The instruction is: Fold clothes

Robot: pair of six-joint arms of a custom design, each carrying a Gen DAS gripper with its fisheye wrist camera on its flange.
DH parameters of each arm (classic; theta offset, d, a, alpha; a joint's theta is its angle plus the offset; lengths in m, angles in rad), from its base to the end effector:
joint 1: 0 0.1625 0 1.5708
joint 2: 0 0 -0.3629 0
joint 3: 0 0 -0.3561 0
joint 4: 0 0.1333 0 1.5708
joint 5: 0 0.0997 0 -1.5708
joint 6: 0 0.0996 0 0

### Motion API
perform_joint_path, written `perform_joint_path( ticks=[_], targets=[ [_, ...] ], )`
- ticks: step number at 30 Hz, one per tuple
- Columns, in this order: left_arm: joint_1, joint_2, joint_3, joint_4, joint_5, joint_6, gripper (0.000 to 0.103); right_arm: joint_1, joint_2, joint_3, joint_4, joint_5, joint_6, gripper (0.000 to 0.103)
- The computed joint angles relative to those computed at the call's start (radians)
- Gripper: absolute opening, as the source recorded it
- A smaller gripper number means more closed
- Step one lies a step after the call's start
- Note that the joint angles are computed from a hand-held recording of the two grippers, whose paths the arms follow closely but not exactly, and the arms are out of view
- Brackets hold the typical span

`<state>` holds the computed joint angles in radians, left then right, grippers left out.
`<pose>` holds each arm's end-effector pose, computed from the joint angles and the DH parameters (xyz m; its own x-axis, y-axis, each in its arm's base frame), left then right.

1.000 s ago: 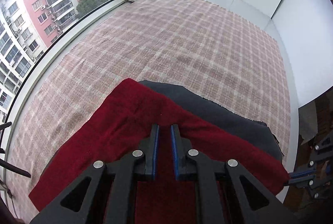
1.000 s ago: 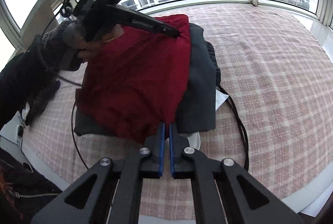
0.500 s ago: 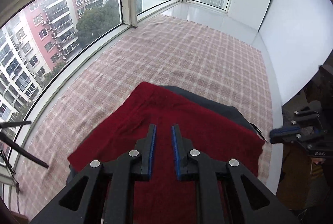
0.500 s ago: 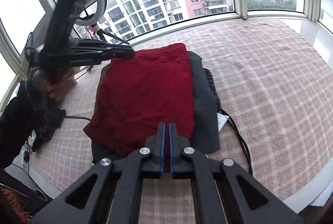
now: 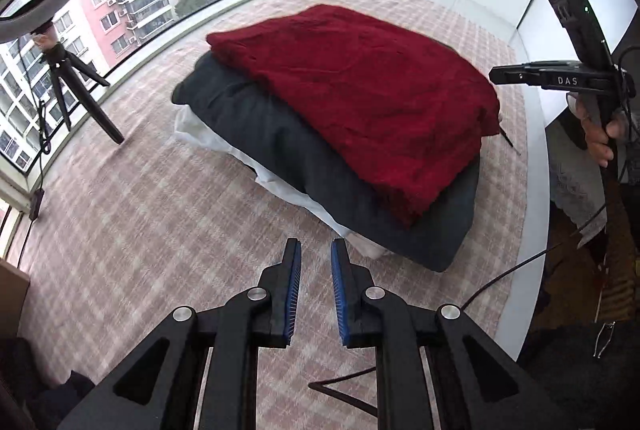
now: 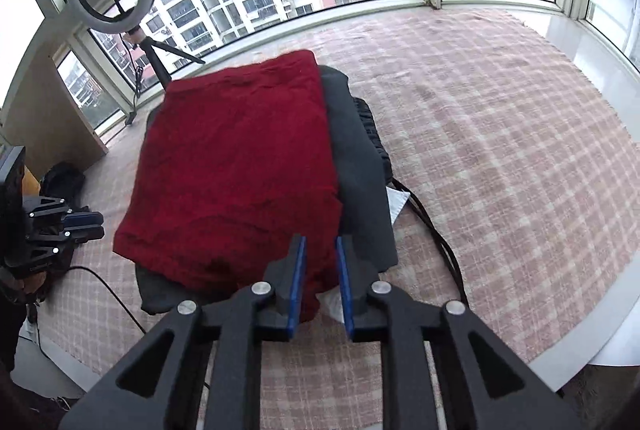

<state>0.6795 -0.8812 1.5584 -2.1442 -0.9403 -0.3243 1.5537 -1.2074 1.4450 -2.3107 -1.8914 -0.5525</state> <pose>-0.3455 -0.5259 0.1290 -0.6826 0.4328 -0.5888 0.5868 0.8049 -0.0886 0.0915 -0.6096 0.3830 -0.8134 -0.3170 0.4878 -0.4839 0.8341 -0.2648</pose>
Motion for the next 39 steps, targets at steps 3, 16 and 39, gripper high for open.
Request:
perform_joint_path(
  ticks=[3,16,39],
  targets=[
    [-0.020,0.030,-0.017,-0.113,0.013,0.051,0.015,0.006,-0.032,0.030,-0.001,0.043,-0.048,0.020],
    [-0.010,0.040,0.065,-0.123,-0.007,-0.160,0.016,0.020,-0.060,0.168,-0.050,-0.154,-0.001,0.038],
    [-0.500,-0.702,0.489,0.527,0.247,-0.867,0.075,0.582,-0.318,0.684,-0.400,-0.476,0.436,0.060]
  ],
)
